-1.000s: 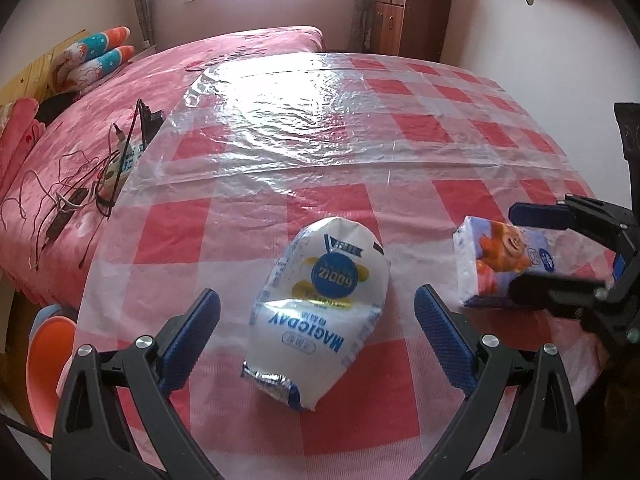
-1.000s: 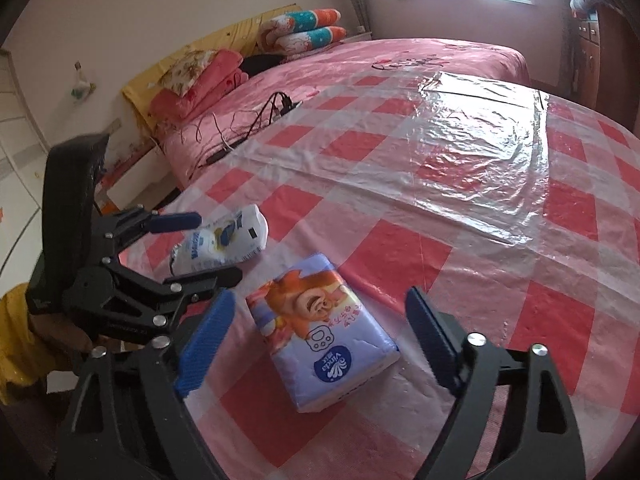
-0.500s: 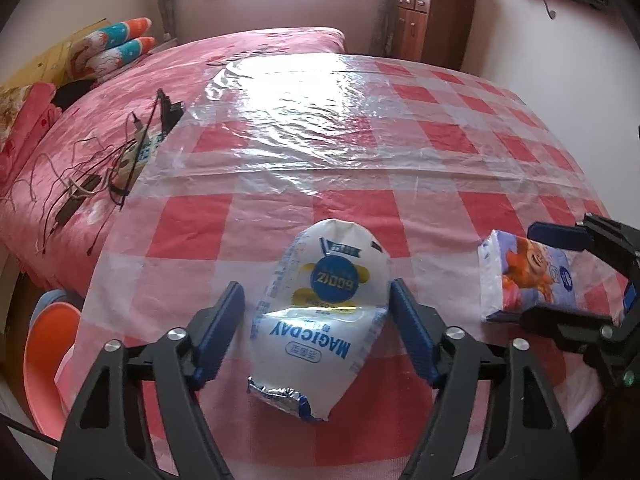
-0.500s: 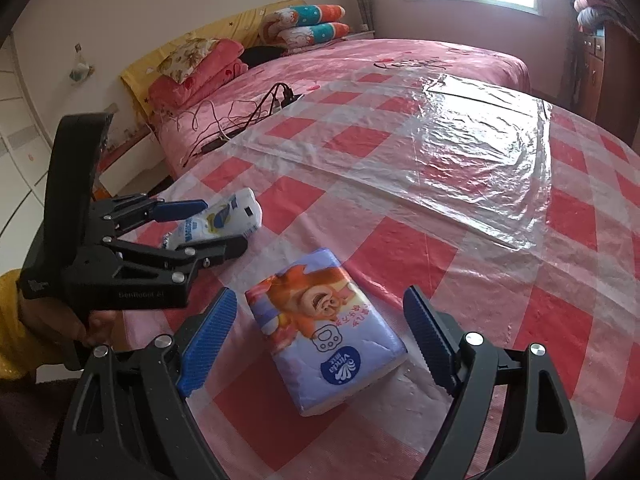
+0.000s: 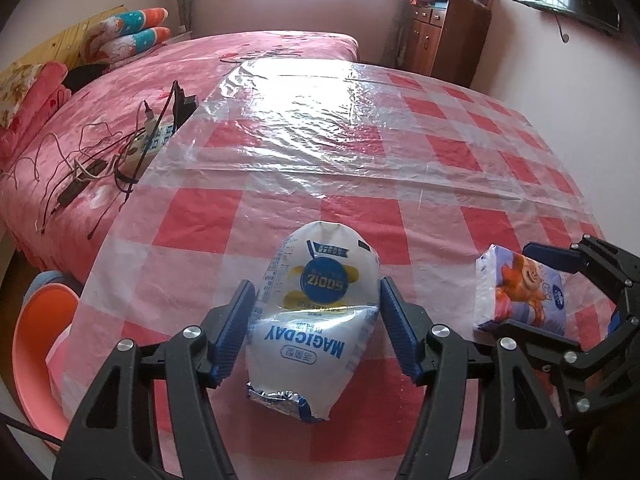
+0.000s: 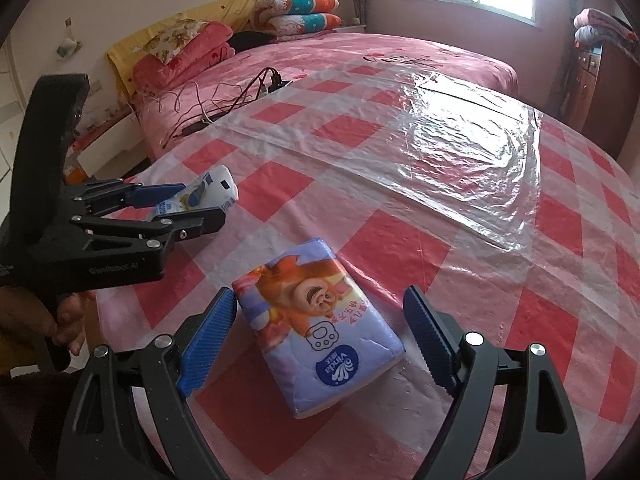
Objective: Collect trash
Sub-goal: 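Grasp the white Magicday bread bag with the left tool while the right grasps the tissue pack, then carry the bread bag and tissue pack over the orange bucket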
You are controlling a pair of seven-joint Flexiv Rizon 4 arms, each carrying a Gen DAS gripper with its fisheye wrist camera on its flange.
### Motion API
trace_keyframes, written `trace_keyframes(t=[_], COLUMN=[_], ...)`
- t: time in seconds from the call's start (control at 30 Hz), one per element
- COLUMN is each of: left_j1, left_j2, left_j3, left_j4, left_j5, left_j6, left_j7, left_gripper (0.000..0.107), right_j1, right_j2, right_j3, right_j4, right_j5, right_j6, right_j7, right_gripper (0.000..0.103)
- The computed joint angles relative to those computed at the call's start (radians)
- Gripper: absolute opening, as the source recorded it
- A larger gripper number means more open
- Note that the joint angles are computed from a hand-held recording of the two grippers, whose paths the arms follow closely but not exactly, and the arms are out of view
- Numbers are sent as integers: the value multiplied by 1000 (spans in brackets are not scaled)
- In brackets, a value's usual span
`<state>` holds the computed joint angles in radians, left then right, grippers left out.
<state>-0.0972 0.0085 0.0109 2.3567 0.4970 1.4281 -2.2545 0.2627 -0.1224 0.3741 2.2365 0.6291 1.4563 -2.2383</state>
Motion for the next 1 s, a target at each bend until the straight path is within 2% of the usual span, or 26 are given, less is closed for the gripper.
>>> trace_keyframes(t=[0.1,0.27,0.43,0.6,0.87,1.0], left_j1=[1,8,22,36,46,-18], left_j2=[2,9,22,39,65,61], left_j3=[1,4,7,6,3,42], left_j4=[8,21,47,86,163,220], left_j5=[-15,-21,-49,-105,-262,-456], left_j6=[8,26,60,106,187,256], left_j7=[8,5,19,63,204,364], left_gripper=[64,64,64,64,64,64], right_j1=[25,7,-44,-60,-65,-67], right_j2=[-8,-18,-25,-23,-19,-22], right_j3=[-15,6,52,61,47,33], right_j4=[25,34,8,-6,-51,-82], right_j5=[-61,-98,-40,8,100,156], right_j6=[43,70,64,63,34,11], right_j7=[58,88,46,28,11,3], right_gripper=[70,67,65,64,63,63])
